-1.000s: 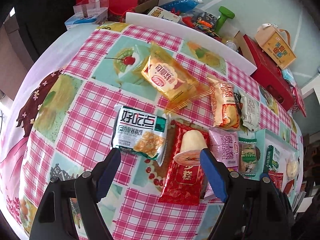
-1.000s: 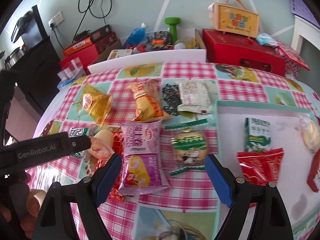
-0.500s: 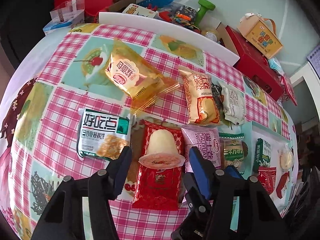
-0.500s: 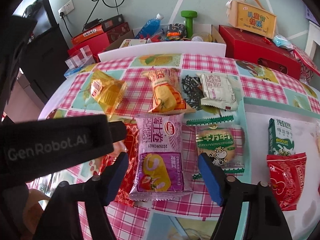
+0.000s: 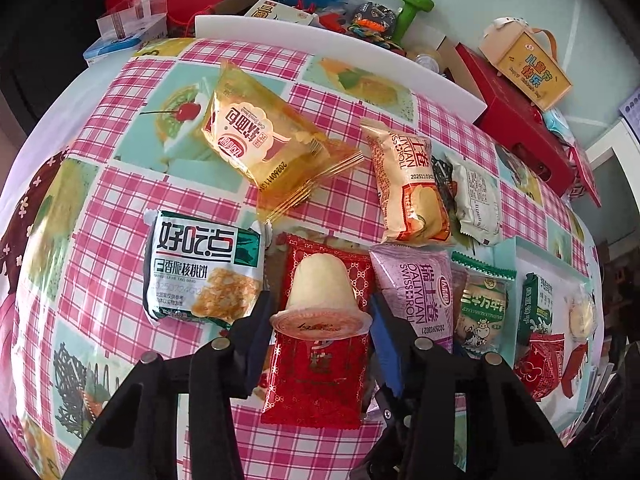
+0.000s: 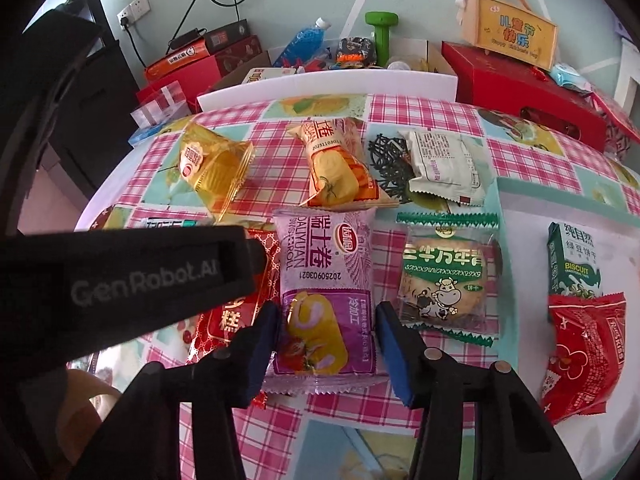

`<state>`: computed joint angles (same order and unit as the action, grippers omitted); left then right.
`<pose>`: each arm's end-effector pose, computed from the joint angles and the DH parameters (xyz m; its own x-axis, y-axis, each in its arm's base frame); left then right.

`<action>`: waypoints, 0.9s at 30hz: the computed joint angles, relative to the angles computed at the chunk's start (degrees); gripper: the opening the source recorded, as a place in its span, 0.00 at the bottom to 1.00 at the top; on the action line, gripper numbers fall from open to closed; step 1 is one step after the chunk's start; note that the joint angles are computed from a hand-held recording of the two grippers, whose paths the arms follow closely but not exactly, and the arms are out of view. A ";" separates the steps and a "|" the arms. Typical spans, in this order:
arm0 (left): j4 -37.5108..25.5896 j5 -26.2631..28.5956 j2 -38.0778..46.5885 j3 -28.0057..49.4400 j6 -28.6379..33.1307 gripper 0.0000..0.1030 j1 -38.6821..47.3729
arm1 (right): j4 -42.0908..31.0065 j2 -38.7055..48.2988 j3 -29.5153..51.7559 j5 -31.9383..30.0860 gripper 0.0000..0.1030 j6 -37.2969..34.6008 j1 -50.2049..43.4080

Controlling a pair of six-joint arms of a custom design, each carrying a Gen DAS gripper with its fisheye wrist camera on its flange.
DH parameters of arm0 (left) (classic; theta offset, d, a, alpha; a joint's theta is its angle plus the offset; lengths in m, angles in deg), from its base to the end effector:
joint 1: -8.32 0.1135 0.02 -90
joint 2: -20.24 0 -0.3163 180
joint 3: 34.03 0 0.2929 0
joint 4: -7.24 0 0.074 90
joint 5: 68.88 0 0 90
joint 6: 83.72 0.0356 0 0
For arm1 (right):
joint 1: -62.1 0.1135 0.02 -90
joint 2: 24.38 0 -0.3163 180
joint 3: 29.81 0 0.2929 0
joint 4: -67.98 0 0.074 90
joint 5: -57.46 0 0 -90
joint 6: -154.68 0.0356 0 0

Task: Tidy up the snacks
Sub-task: 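Grasp the pink roll pack with the right gripper while the left grasps the cup cake, then lift the pink roll pack and cup cake and carry both over the white tray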

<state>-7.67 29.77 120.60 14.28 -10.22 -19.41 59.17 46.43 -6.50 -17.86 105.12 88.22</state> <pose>0.2628 -0.1442 0.0932 -0.9264 0.1698 -0.3359 0.2597 0.9344 -0.2439 0.1603 0.0685 0.1061 -0.7630 0.3247 -0.5589 0.2565 0.9458 0.1993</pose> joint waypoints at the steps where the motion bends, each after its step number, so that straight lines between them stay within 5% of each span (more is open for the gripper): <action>1: 0.04 0.14 -0.03 -0.06 -0.05 0.48 0.12 | 0.55 -0.03 -0.30 -0.59 0.50 0.07 -0.45; 13: -0.42 0.90 -1.95 -1.04 -0.23 0.47 1.45 | 2.11 -3.08 -2.44 -4.99 0.42 1.46 -3.66; 27: -2.74 1.30 -8.46 -2.75 -0.23 0.47 1.94 | -4.02 -12.75 -2.73 -6.10 0.41 1.79 -3.78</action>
